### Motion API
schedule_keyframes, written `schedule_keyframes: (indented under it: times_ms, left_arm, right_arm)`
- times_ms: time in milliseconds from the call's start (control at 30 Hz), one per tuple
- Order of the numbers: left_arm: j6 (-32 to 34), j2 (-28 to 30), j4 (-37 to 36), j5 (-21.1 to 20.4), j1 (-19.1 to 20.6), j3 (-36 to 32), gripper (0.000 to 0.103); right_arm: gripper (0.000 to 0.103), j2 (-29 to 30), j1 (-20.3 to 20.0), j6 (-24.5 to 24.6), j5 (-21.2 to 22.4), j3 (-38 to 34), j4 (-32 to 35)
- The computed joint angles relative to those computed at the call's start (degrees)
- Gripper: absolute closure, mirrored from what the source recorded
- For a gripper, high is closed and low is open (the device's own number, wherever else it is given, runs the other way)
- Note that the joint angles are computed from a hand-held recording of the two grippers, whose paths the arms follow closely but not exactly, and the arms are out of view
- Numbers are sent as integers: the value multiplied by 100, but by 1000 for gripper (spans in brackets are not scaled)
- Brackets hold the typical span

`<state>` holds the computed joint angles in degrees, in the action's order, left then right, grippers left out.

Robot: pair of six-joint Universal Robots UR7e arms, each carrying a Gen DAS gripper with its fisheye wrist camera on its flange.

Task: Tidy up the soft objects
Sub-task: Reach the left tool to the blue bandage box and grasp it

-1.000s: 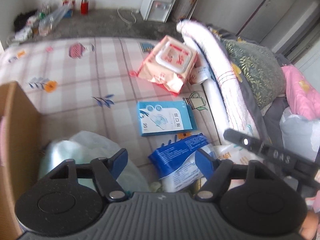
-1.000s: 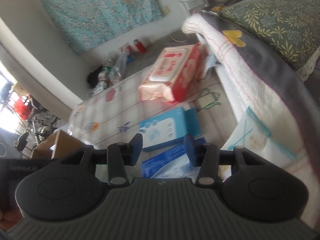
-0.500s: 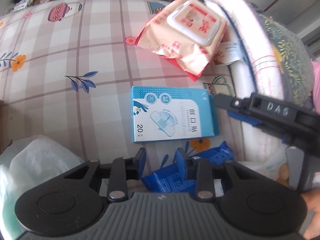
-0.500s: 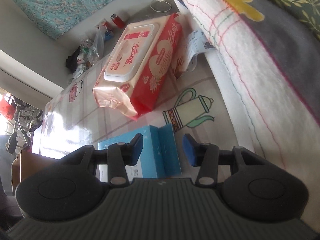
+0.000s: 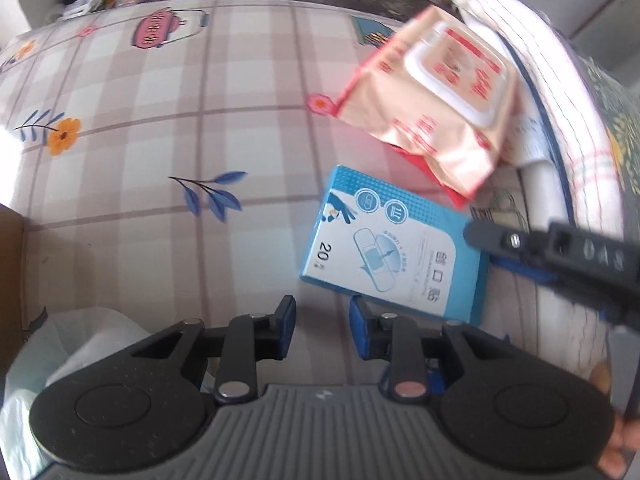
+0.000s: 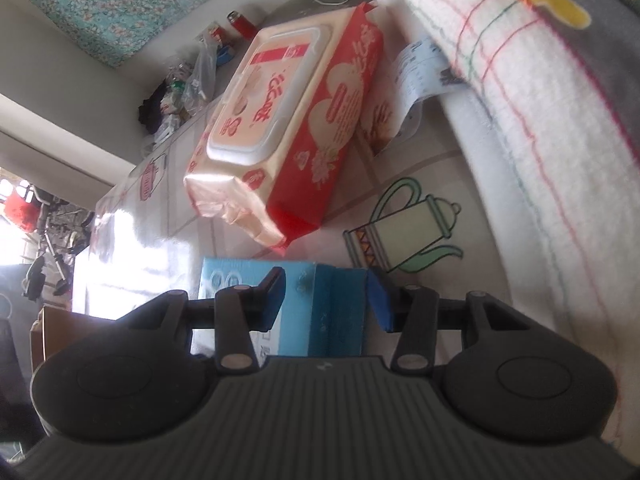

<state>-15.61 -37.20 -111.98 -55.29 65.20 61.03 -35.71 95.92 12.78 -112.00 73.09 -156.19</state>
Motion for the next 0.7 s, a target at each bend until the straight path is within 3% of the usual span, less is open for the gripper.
schedule_keyframes:
  times_ms: [167, 233, 467, 700]
  left_arm:
    - [-20, 24, -213, 224, 20, -23, 72]
    - [-106, 16, -206, 251, 35, -36, 72]
    - [-127, -175, -120, -155, 51, 59, 63]
    - [-213, -205, -437, -498, 51, 174, 60]
  right_arm:
    - [58, -97, -175, 267, 1009, 161, 172]
    - [58, -110, -186, 270, 1203, 193, 261]
    - [58, -108, 38, -291, 691, 84, -74]
    - [58, 392, -11, -375, 808, -721, 182]
